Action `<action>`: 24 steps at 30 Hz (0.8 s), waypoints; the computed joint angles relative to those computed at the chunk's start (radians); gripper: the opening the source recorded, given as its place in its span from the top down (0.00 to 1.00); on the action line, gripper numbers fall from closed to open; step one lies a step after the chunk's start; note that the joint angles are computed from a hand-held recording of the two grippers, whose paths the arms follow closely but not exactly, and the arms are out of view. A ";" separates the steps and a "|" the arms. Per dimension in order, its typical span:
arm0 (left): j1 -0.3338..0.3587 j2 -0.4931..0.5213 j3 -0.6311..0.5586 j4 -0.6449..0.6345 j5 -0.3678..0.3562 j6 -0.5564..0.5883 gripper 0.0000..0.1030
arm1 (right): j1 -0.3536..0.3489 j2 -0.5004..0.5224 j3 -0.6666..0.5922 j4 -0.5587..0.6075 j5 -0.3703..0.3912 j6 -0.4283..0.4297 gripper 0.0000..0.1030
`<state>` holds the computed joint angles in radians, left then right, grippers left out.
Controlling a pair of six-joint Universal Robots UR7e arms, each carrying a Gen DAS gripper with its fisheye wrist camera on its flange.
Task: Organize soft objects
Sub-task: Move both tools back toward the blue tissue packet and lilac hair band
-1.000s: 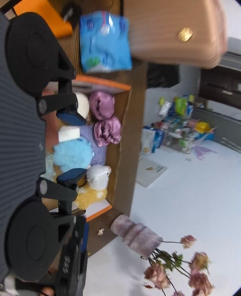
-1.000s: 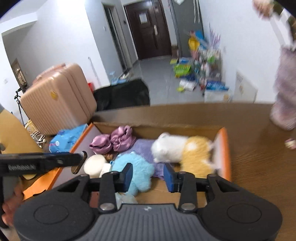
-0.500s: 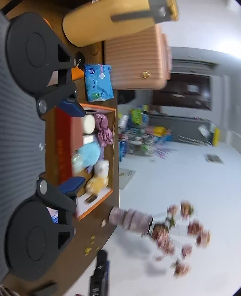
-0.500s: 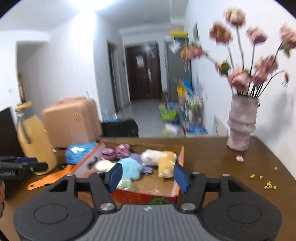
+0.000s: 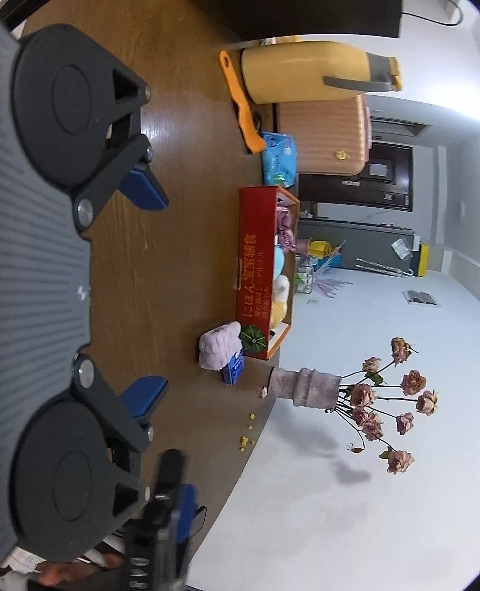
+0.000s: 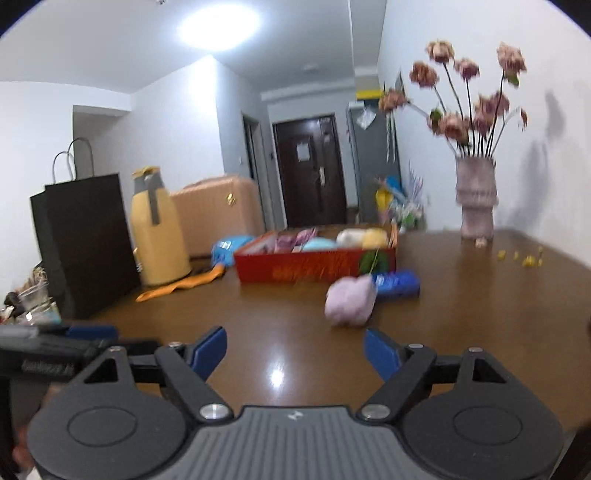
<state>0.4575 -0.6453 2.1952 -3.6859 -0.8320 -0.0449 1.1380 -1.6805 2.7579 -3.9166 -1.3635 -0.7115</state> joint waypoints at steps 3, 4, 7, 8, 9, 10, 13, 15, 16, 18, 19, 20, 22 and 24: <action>0.000 0.008 -0.009 0.000 -0.008 0.000 0.04 | -0.014 0.024 0.029 -0.053 -0.008 -0.023 0.20; 0.001 0.012 -0.015 0.008 -0.015 0.003 0.04 | -0.019 0.028 0.033 -0.059 -0.009 -0.023 0.20; 0.008 0.025 -0.035 0.037 -0.025 0.010 0.04 | -0.039 0.031 0.026 -0.051 0.000 -0.003 0.20; 0.013 0.025 -0.039 0.047 -0.033 0.008 0.03 | -0.040 0.033 0.019 -0.044 -0.004 0.003 0.20; 0.020 0.028 -0.051 0.058 -0.040 0.007 0.03 | -0.037 0.034 0.003 -0.031 -0.013 0.008 0.20; 0.029 0.034 -0.065 0.067 -0.049 0.010 0.01 | -0.039 0.034 -0.009 -0.016 -0.015 0.011 0.20; 0.052 0.057 -0.126 0.093 -0.068 0.041 0.01 | -0.038 0.025 -0.069 0.057 -0.031 0.042 0.20; 0.075 0.082 -0.194 0.117 -0.096 0.074 0.00 | -0.027 0.017 -0.141 0.149 -0.054 0.066 0.21; 0.089 0.095 -0.233 0.128 -0.118 0.092 0.00 | -0.018 0.026 -0.175 0.168 -0.069 0.077 0.21; 0.122 0.131 -0.329 0.160 -0.180 0.129 0.00 | -0.011 0.049 -0.255 0.215 -0.076 0.087 0.21; 0.139 0.156 -0.389 0.190 -0.207 0.143 0.00 | -0.006 0.064 -0.305 0.251 -0.081 0.093 0.21; 0.159 0.188 -0.463 0.234 -0.233 0.160 0.00 | -0.004 0.083 -0.350 0.274 -0.084 0.100 0.23; 0.188 0.244 -0.595 0.324 -0.272 0.180 0.01 | 0.007 0.136 -0.464 0.340 -0.111 0.120 0.31; 0.222 0.310 -0.752 0.440 -0.322 0.189 0.10 | 0.015 0.202 -0.587 0.406 -0.149 0.145 0.41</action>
